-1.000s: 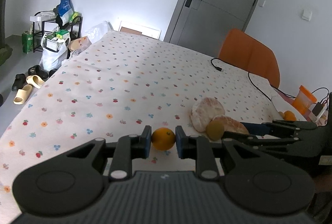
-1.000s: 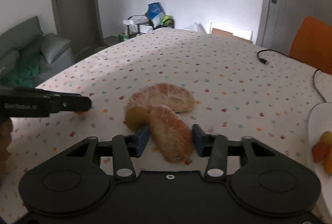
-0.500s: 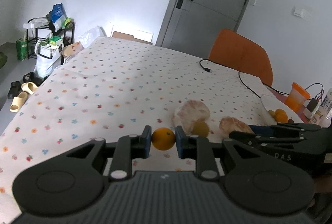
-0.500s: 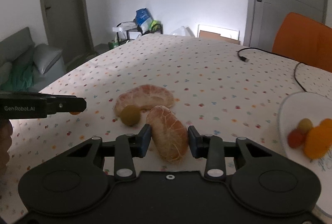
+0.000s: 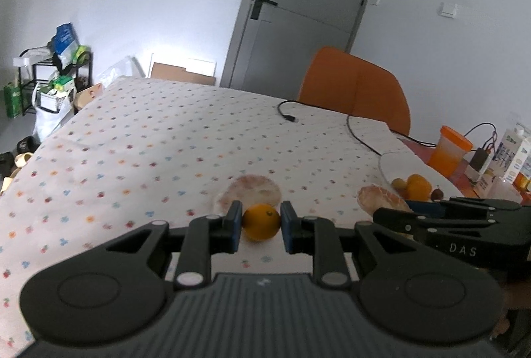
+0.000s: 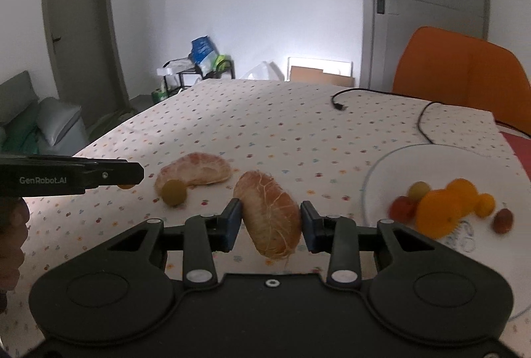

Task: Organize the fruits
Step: 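Carry the tangerine and pomelo segment onto the white plate and release both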

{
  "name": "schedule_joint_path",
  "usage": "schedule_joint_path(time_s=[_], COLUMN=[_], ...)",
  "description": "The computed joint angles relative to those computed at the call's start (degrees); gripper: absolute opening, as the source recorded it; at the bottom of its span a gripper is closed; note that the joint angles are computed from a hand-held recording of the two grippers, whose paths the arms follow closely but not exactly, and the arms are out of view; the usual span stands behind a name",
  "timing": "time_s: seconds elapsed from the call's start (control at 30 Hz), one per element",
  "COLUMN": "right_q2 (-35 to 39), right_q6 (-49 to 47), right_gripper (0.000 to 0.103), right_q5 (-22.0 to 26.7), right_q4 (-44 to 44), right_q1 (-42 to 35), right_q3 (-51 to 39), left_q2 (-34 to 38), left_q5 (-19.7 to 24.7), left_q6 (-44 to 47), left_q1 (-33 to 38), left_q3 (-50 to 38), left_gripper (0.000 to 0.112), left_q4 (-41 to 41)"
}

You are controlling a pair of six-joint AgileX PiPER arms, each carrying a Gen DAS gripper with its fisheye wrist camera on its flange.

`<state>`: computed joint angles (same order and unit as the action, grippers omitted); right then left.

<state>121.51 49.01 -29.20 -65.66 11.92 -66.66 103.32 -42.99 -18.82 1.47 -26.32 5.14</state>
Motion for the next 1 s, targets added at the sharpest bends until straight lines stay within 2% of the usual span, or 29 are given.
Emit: schedule_joint_path(time_s=[0.5, 1.0], right_q2=[-2.7, -1.9], right_q6=[-5.2, -6.6], right_gripper=[0.036, 0.036], right_q5=[-2.4, -4.1], right_q4=[5.9, 7.5], right_q1=[-6.7, -14.1], right_q3=[3.9, 4.0], left_q2=[0.8, 3.3], left_q5=[3.4, 8.4], left_q6=[2.6, 8.2], left_q1=[-8.0, -15.8], left_q3=[-5.3, -12.6], left_gripper=[0.023, 0.023], left_q4=[-3.8, -9.2])
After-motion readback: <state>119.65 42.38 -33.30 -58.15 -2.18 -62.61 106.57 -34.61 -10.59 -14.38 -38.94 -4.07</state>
